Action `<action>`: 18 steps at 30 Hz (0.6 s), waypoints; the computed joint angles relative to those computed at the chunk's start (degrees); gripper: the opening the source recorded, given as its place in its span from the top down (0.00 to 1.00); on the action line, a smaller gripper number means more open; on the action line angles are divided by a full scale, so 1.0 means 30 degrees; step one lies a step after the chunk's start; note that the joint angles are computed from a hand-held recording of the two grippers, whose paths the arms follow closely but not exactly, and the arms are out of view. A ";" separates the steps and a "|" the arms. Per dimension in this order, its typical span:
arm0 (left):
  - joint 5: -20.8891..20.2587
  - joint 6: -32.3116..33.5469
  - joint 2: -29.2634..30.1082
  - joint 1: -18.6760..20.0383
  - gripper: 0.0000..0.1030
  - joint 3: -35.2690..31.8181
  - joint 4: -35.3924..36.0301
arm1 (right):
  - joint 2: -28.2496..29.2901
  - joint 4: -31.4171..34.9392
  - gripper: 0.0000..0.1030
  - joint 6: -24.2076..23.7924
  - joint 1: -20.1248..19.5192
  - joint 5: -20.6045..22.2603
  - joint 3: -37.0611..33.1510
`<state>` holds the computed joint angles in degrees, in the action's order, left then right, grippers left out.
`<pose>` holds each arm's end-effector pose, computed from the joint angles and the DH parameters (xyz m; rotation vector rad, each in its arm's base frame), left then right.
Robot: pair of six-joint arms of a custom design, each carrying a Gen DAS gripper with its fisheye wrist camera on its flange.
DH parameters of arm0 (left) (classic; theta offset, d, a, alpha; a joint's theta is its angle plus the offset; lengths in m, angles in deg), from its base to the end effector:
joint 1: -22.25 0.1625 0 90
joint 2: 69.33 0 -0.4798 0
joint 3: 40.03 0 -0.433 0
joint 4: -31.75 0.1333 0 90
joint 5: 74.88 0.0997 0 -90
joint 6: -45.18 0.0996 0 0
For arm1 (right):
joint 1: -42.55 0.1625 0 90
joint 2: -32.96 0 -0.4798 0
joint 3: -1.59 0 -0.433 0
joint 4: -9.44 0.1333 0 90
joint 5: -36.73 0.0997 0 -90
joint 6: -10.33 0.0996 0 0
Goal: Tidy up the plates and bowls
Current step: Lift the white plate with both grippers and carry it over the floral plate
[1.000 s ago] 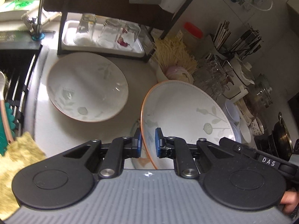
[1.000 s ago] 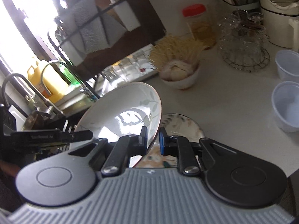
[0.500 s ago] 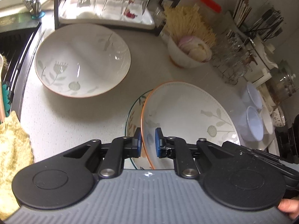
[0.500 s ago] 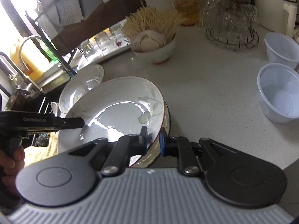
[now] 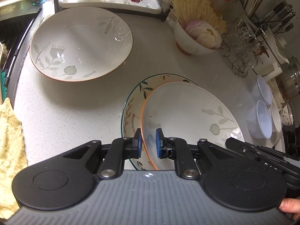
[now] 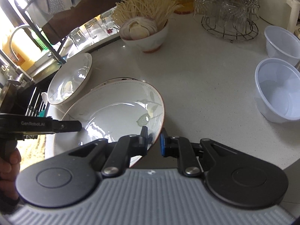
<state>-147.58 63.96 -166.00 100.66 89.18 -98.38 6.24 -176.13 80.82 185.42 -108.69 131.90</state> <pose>0.0751 -0.4448 0.3251 0.7132 2.7367 -0.1602 0.3639 -0.2112 -0.1125 -0.2773 -2.3599 1.0189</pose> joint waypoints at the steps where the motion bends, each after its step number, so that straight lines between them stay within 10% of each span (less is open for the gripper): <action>1: 0.0027 -0.0070 0.0045 0.0019 0.84 -0.0018 -0.0004 | 0.0008 -0.0068 0.84 -0.0126 -0.0054 0.0033 0.0003; 18: 0.0336 -0.0157 0.1012 0.0161 0.83 -0.0727 0.0589 | 0.0166 -0.0618 0.83 -0.1301 -0.0977 0.0465 -0.0199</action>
<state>-146.58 63.49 -162.97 101.15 87.00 -96.62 6.74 -177.98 76.92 182.48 -107.30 131.30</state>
